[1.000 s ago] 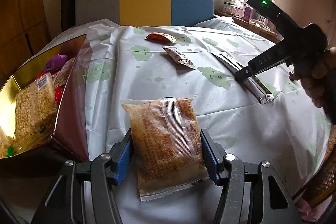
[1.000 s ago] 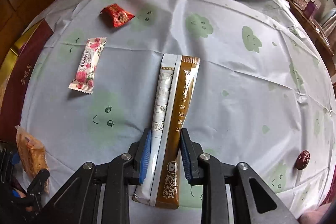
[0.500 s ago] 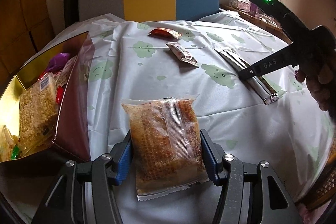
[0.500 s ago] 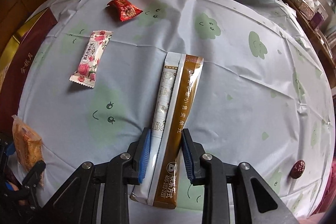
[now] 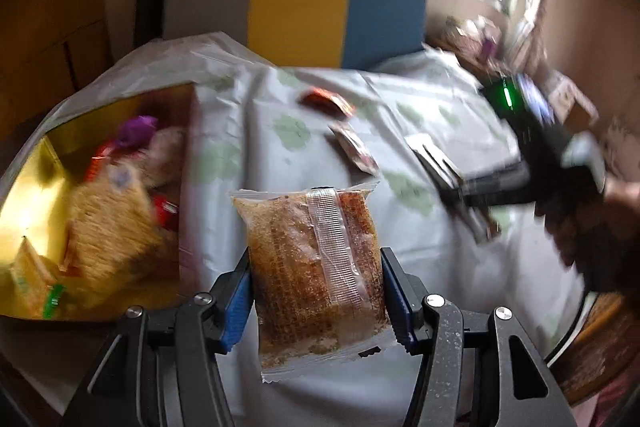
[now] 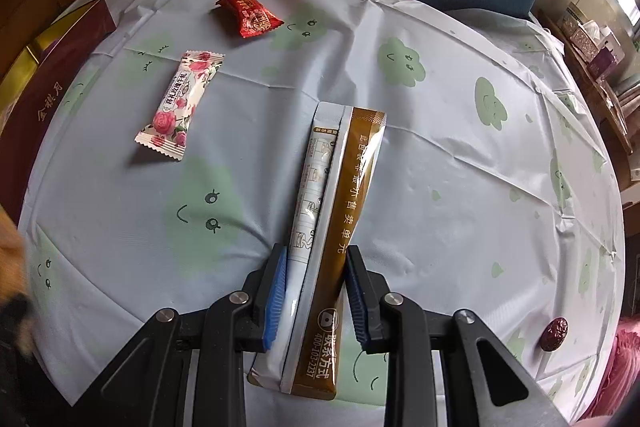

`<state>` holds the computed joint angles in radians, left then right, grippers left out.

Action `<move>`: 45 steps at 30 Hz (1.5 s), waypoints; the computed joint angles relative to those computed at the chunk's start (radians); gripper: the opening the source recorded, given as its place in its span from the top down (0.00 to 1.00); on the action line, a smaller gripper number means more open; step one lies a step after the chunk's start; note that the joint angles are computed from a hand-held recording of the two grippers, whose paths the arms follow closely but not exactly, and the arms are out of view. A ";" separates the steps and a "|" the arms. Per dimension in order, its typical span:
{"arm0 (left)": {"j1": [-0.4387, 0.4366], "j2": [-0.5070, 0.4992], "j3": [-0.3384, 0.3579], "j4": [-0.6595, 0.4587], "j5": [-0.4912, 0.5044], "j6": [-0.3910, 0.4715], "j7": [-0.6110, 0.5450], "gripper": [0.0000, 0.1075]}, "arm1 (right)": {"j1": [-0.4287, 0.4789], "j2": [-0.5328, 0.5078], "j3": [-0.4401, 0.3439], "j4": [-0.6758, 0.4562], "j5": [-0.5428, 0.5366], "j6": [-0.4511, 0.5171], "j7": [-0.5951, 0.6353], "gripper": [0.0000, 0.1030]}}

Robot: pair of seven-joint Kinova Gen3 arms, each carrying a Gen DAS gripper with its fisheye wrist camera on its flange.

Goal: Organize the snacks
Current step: 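Carry the bread pack over the gold tin with the left gripper, then open the left gripper to drop the bread pack into the tin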

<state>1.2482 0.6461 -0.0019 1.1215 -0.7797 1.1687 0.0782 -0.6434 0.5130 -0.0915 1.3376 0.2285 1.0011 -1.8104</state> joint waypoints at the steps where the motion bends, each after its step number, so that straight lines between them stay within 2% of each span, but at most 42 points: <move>1: 0.002 -0.021 -0.008 0.022 -0.003 -0.003 0.024 0.46 | -0.001 -0.002 0.000 0.003 0.000 -0.001 -0.002 0.72; 5: -0.016 -0.148 -0.025 0.165 -0.026 -0.007 0.158 0.46 | -0.007 -0.008 0.001 0.012 0.006 -0.008 -0.012 0.72; 7: -0.057 -0.199 -0.008 0.224 -0.027 -0.001 0.200 0.46 | -0.009 -0.009 0.001 0.014 0.009 -0.010 -0.014 0.72; 9: -0.094 -0.233 -0.002 0.262 -0.008 0.025 0.206 0.46 | -0.009 -0.008 0.001 0.014 0.011 -0.009 -0.014 0.72; 13: -0.242 -0.307 0.035 0.361 0.070 -0.020 0.181 0.46 | -0.010 -0.008 0.000 0.012 0.013 -0.007 -0.014 0.72; 16: -0.351 -0.322 0.059 0.396 0.116 -0.057 0.131 0.46 | -0.009 -0.008 0.000 0.011 0.012 -0.005 -0.013 0.72; 19: -0.440 -0.296 0.090 0.385 0.143 -0.060 0.057 0.45 | -0.009 -0.007 0.000 0.009 0.012 -0.005 -0.012 0.72; 24: -0.496 -0.255 0.081 0.379 0.179 -0.073 0.024 0.45 | -0.007 -0.006 0.000 0.008 0.008 -0.005 -0.012 0.72; 27: -0.485 -0.255 0.079 0.396 0.155 -0.071 0.065 0.42 | -0.007 -0.006 0.001 0.009 0.009 -0.007 -0.015 0.72; 29: -0.451 -0.253 0.061 0.383 0.146 -0.031 0.084 0.41 | -0.008 -0.005 0.001 0.008 0.010 -0.008 -0.015 0.72; 31: -0.439 -0.272 0.090 0.398 0.115 -0.020 0.128 0.42 | -0.007 -0.006 0.001 0.009 0.010 -0.008 -0.015 0.72; 33: -0.390 -0.268 0.081 0.379 0.090 0.030 0.150 0.42 | -0.008 -0.006 0.001 0.009 0.011 -0.009 -0.014 0.72; 39: -0.270 -0.235 0.119 0.303 0.004 0.183 0.205 0.42 | -0.016 -0.009 0.004 0.016 0.022 -0.013 -0.021 0.72; 45: -0.163 -0.195 0.134 0.232 -0.045 0.268 0.226 0.42 | -0.027 -0.015 0.006 0.026 0.038 -0.019 -0.035 0.72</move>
